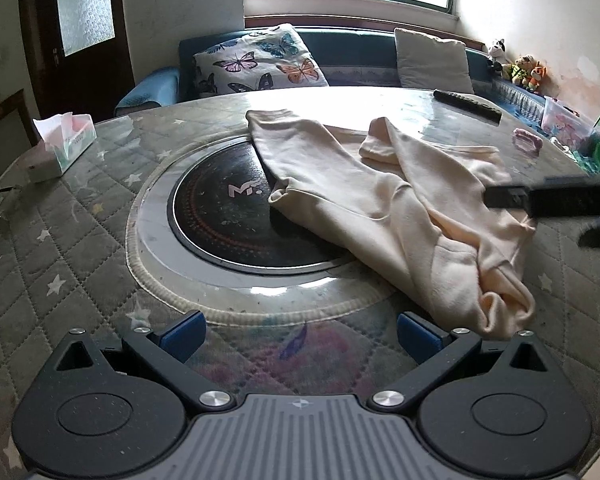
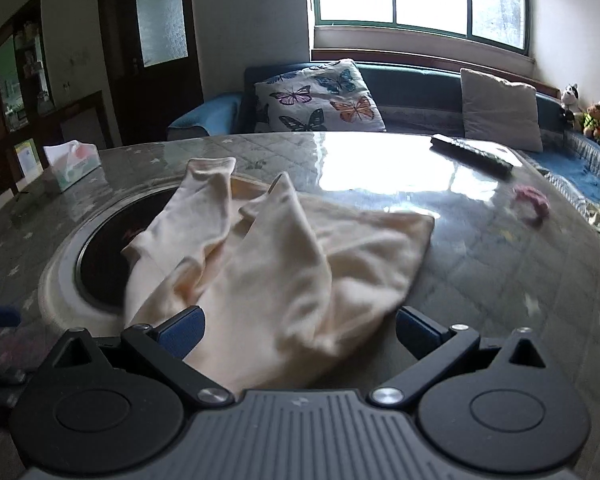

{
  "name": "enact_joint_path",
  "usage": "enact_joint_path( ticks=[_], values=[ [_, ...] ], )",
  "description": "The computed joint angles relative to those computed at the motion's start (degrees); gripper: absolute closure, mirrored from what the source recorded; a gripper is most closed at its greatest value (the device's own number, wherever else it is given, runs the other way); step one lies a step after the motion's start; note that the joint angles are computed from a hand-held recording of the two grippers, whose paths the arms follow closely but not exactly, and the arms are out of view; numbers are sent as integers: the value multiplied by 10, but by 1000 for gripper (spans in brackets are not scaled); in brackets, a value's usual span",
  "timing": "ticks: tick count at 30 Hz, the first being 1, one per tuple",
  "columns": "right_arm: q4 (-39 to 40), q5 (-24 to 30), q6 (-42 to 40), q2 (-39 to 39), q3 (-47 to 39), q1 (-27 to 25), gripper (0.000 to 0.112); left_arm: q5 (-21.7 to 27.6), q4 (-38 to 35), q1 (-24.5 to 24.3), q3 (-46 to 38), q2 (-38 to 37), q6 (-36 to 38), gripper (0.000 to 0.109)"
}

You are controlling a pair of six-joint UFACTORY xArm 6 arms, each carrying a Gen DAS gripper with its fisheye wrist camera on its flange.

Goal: Fold clothes
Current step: 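Grasp the cream shirt edge with the left gripper while the right gripper grasps another edge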

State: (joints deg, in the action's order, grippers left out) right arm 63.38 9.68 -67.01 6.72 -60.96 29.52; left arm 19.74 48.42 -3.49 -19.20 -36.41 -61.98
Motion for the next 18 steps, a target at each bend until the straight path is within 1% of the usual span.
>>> enact_joint_path(
  ticks=[2,3,5,7,9,11,12,14,16,18],
  values=[
    [-42,4,40,27,-30,-1,15,-11,-1,10,-3,8,6,6],
    [-67,16,66,46,-53,-4,15,-16,-1,14,-5,12,7,6],
    [-92,32,90,75,-92,-6,19,-29,-1,26,-9,20,13,6],
    [-122,35,119,103,-127,-4,20,-38,-2,34,-15,31,18,6],
    [-135,41,129,131,-163,-2,23,-48,2,43,-20,41,21,6],
    [-150,50,144,157,-196,-1,29,-52,2,49,-27,52,24,6],
    [-158,57,152,173,-217,-1,29,-55,0,51,-29,57,28,6],
    [-177,69,178,200,-252,-2,30,-64,-15,57,-34,67,41,6],
    [-195,87,203,229,-292,-4,34,-77,-37,64,-39,77,61,9],
    [-215,99,229,253,-322,-6,37,-83,-41,69,-48,89,68,10]
  ],
)
